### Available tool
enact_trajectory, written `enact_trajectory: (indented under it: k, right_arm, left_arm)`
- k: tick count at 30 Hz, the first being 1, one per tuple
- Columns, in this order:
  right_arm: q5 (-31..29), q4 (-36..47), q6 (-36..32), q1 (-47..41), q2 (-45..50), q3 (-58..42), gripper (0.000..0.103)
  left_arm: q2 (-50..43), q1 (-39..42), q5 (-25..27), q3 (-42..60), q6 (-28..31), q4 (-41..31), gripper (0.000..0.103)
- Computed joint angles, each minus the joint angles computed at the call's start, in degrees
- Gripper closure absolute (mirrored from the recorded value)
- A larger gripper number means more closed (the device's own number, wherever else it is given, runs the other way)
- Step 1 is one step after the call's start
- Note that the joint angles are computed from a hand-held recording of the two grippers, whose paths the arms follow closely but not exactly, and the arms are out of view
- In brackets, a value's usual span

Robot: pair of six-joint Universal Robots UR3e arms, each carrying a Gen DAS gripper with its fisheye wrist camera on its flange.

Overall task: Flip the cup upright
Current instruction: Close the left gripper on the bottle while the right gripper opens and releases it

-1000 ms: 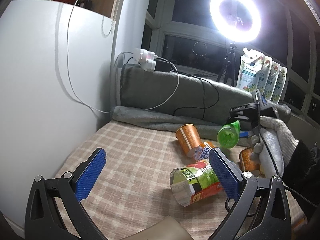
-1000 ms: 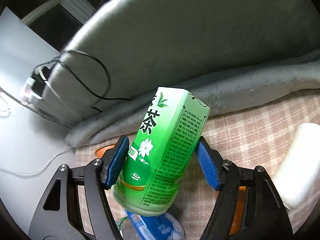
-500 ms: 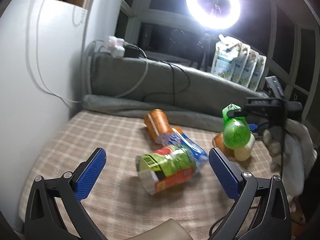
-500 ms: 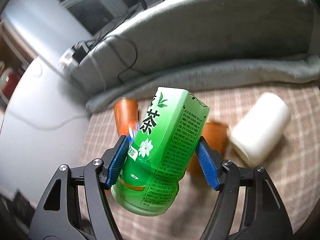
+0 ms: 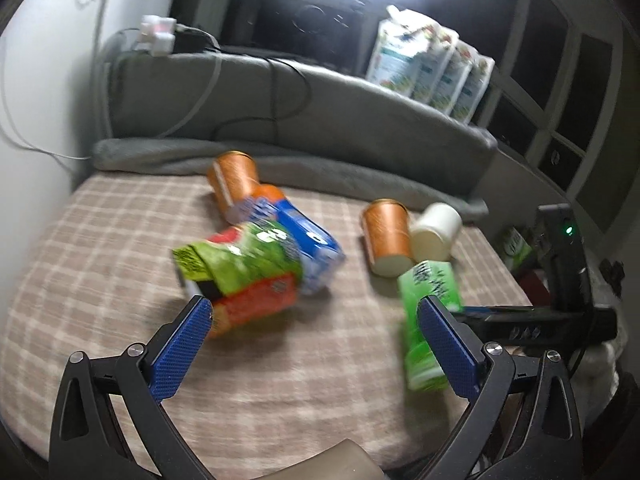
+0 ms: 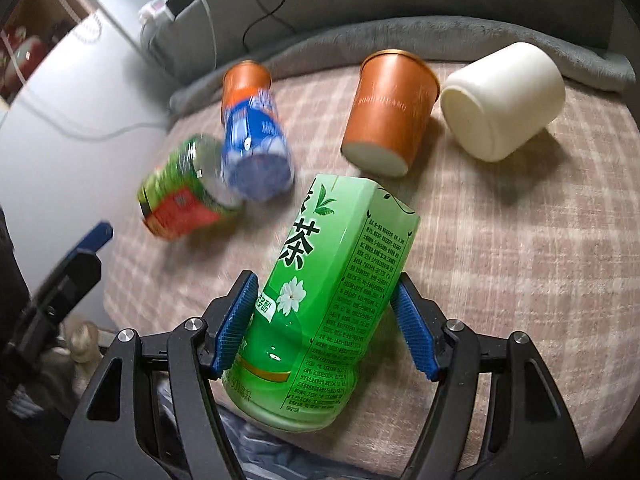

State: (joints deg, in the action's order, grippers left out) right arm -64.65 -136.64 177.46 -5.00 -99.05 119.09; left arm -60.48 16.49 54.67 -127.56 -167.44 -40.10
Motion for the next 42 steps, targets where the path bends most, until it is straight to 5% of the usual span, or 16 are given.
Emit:
enact_trajectory:
  k: [6, 13, 18, 26, 30, 42]
  right_arm:
    - [-0.63, -1.63, -3.12, 1.95, 0.33, 1.07, 0.031]
    - [-1.38, -3.83, -3.75, 2.95, -0.64, 2.44, 0.022]
    - [1.86, -2.41, -4.24, -2.61, -9.99, 8.72, 0.022]
    - [11.68, 20.1, -12.79, -24.66, -37.6, 18.48, 0.022]
    - [14.38, 31.82, -19.1, -32.52, -43.87, 18.63, 0.022]
    - [16.0, 33.06, -20.4, -35.52, -44.8, 20.73, 0.022]
  left_arm:
    - [-2.64, -0.19, -4.37, 3.47, 1.79, -9.68, 0.001]
    - [-6.21, -2.09, -3.62, 6.62, 1.2, -12.05, 0.003]
    - [-12.07, -6.17, -2.54, 11.27, 1.19, -13.37, 0.004]
    - [-26.61, -13.2, -3.61, 26.04, 1.88, -24.83, 0.011]
    - [-32.46, -14.84, -4.97, 32.11, 0.0, -29.67, 0.017]
    - [-42.37, -17.67, -3.35, 42.3, -2.72, -35.51, 0.031]
